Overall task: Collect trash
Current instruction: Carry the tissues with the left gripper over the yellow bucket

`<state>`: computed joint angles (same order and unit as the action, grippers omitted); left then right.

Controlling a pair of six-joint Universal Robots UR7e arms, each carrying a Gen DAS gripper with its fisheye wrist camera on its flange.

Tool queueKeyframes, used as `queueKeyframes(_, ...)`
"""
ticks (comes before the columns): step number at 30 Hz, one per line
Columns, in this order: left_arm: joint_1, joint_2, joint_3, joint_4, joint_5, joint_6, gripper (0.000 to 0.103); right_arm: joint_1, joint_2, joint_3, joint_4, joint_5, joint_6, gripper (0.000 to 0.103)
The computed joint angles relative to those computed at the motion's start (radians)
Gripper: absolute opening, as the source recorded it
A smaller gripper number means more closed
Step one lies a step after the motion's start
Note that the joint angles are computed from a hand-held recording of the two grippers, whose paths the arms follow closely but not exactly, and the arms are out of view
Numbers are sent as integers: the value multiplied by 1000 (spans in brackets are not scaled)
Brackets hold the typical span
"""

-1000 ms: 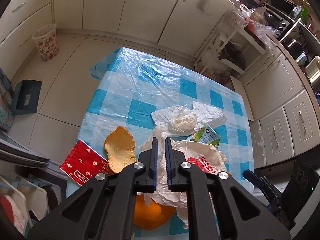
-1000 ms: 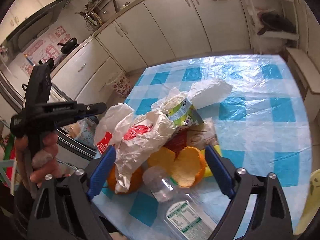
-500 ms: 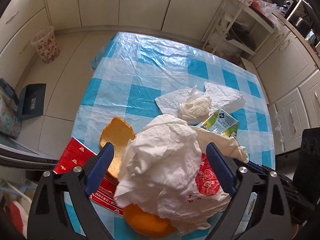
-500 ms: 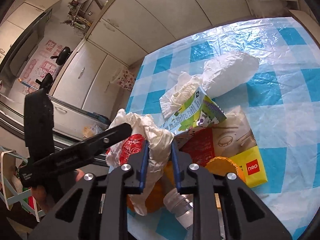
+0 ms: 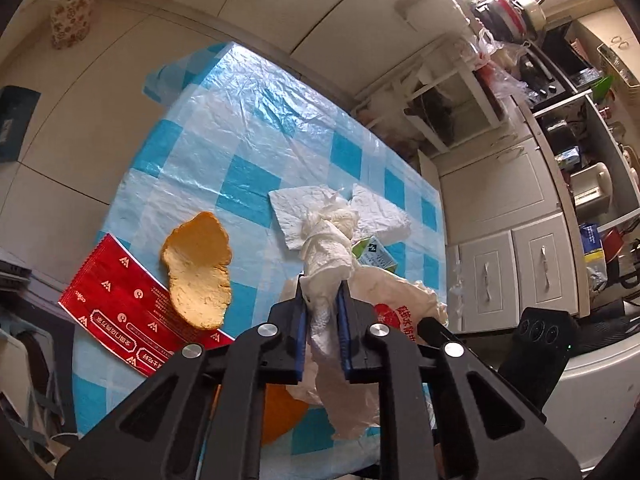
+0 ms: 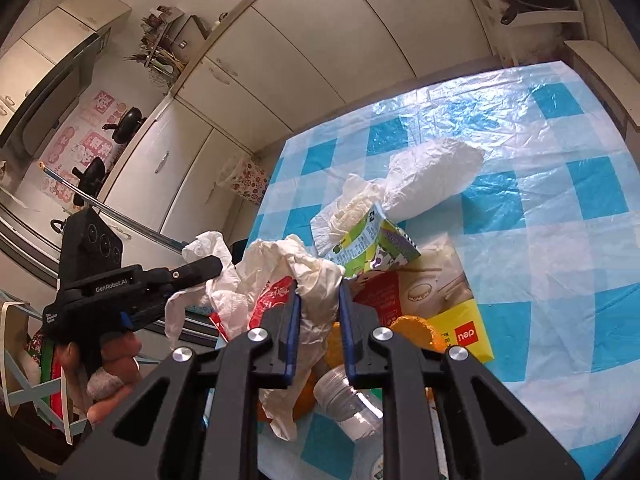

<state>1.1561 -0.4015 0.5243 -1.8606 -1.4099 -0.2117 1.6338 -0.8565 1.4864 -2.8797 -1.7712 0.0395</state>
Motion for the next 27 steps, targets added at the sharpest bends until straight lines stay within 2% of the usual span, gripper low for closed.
queueKeyframes(3, -9, -46, 84, -100, -25, 34, 12, 5, -40, 56, -73, -2, -19, 19)
queueKeyframes(8, -77, -161, 314, -349, 79, 179, 12, 21, -126, 162, -218, -40, -64, 19)
queueKeyframes(13, -144, -242, 475, -496, 86, 289, 11, 35, -243, 293, -363, -139, -120, 19)
queueKeyframes(17, -199, -287, 599, -560, 57, 323, 12, 58, -321, 390, -498, -317, -222, 19)
queueKeyframes(22, -283, -276, 677, -559, 21, 362, 12, 79, -350, 480, -761, -608, -455, 19)
queueKeyframes(27, -356, -201, 675, -515, -19, 368, 12, 24, -357, 536, -916, -767, -593, 19)
